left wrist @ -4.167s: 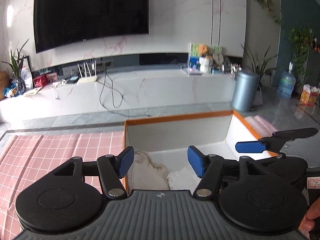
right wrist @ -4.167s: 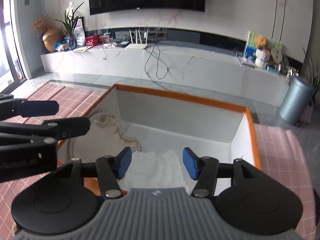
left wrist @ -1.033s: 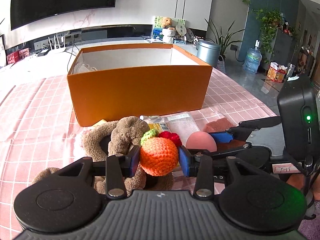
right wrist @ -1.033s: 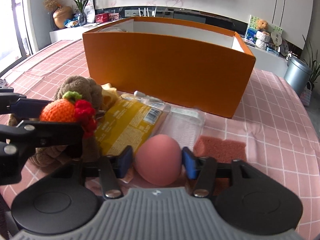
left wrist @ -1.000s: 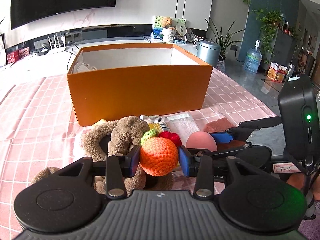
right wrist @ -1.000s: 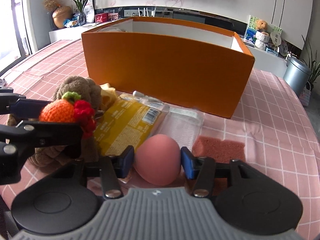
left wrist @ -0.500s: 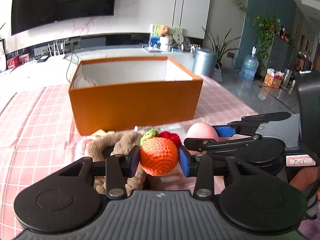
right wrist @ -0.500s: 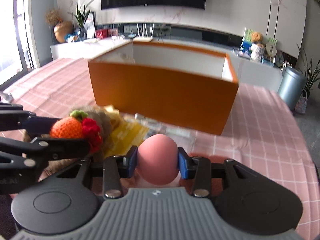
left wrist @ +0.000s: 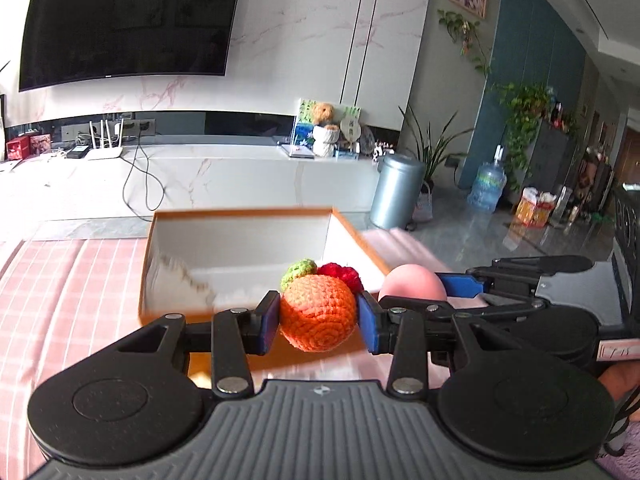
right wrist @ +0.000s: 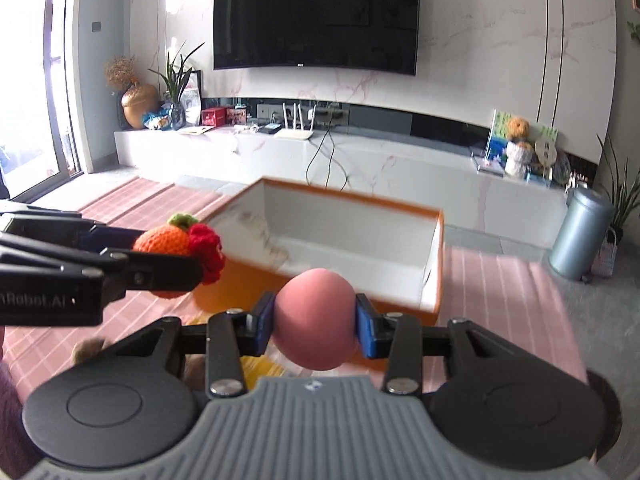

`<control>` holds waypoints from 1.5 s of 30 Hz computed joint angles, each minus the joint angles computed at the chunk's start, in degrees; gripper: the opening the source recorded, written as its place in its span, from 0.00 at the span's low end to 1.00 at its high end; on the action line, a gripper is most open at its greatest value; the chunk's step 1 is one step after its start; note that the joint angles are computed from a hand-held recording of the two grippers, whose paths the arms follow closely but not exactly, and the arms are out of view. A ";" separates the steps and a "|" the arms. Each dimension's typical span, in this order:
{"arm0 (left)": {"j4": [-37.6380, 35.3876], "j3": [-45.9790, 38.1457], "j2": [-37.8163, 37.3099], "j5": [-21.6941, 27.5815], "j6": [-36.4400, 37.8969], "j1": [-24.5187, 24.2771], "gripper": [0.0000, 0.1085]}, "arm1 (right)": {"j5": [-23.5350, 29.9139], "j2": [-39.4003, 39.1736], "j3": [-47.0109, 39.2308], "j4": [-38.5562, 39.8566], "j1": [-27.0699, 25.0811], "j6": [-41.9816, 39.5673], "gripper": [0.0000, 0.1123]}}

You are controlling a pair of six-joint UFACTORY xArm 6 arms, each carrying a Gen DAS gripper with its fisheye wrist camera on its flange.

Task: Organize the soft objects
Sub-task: 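Carry the fruit and ball over the box and release both inside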

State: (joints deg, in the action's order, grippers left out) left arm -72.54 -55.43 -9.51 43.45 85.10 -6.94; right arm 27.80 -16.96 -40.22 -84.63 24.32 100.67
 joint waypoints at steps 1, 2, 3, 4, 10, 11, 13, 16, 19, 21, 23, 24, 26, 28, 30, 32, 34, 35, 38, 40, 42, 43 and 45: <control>0.75 -2.07 1.72 -0.68 -1.20 -0.71 0.43 | -0.91 0.78 -1.12 0.21 -1.31 -1.40 0.37; 1.61 -4.02 3.42 -1.80 -2.37 -1.63 0.43 | -1.34 1.93 -2.64 0.89 -2.35 -3.09 0.37; 2.68 -5.90 5.09 -2.64 -3.67 -2.41 0.43 | -1.66 3.17 -4.08 1.26 -3.28 -4.33 0.37; 4.25 -8.40 7.35 -2.68 -5.41 -2.95 0.43 | -2.43 4.53 -5.62 1.64 -4.46 -5.62 0.37; 14.97 -22.55 21.20 -6.02 -16.58 -5.65 0.43 | -8.50 16.73 -16.22 6.37 -10.98 -11.16 0.37; 17.32 -25.30 23.73 -5.42 -19.78 -5.63 0.43 | -9.50 19.15 -18.14 7.98 -11.88 -12.21 0.37; 22.95 -31.00 28.81 -3.88 -25.95 -5.36 0.43 | -11.44 24.06 -22.11 11.82 -13.36 -15.01 0.37; 32.09 -37.56 34.89 -4.13 -33.97 -5.38 0.43 | -11.19 30.63 -27.87 20.95 -13.70 -24.06 0.37; 40.14 -40.90 38.33 -4.15 -38.83 -5.49 0.43 | -10.35 36.17 -33.43 28.24 -13.16 -33.61 0.37; 43.20 -42.53 40.07 -4.25 -40.92 -5.37 0.43 | -9.31 39.28 -36.68 33.28 -12.75 -39.97 0.38; 46.23 -45.15 42.15 -3.26 -43.21 -5.21 0.43 | -7.78 42.29 -39.90 40.09 -12.52 -47.64 0.38; 47.45 -45.17 42.43 -3.92 -43.04 -5.33 0.43 | -6.12 43.83 -41.87 43.05 -12.11 -50.89 0.38; 49.60 -44.18 42.26 -6.55 -41.84 -5.95 0.43 | -3.62 46.63 -45.53 46.76 -11.89 -55.34 0.38; 51.25 -44.60 42.56 -6.86 -41.74 -6.27 0.43 | -2.08 48.75 -48.07 48.54 -11.96 -57.72 0.38; 51.35 -44.89 42.75 -6.77 -40.76 -6.38 0.43 | -1.43 50.11 -49.64 52.41 -12.17 -60.89 0.39; 50.54 -44.78 42.68 -6.95 -39.62 -6.29 0.43 | -1.79 49.86 -49.30 52.49 -12.46 -61.85 0.40; 50.34 -45.02 42.95 -7.02 -38.68 -6.34 0.43 | -1.24 50.14 -49.76 53.07 -12.48 -63.18 0.41; 50.41 -45.49 43.24 -6.98 -38.81 -6.42 0.43 | -1.17 50.18 -49.83 53.32 -12.47 -63.69 0.42; 49.85 -46.09 43.58 -6.75 -38.58 -6.47 0.43 | -0.91 49.88 -49.54 51.49 -12.28 -62.66 0.44; 49.54 -45.81 43.39 -6.91 -38.08 -6.45 0.46 | -0.57 49.80 -49.49 51.94 -12.18 -62.87 0.45; 48.82 -46.58 43.82 -6.55 -37.39 -6.34 0.48 | -0.23 49.54 -49.31 51.03 -12.10 -62.19 0.47; 48.77 -46.56 43.79 -6.49 -36.95 -6.32 0.48 | -0.27 49.19 -48.89 50.05 -12.15 -61.56 0.49; 48.29 -45.89 43.46 -7.30 -35.60 -6.37 0.53 | -0.21 48.54 -48.15 48.67 -12.18 -60.52 0.53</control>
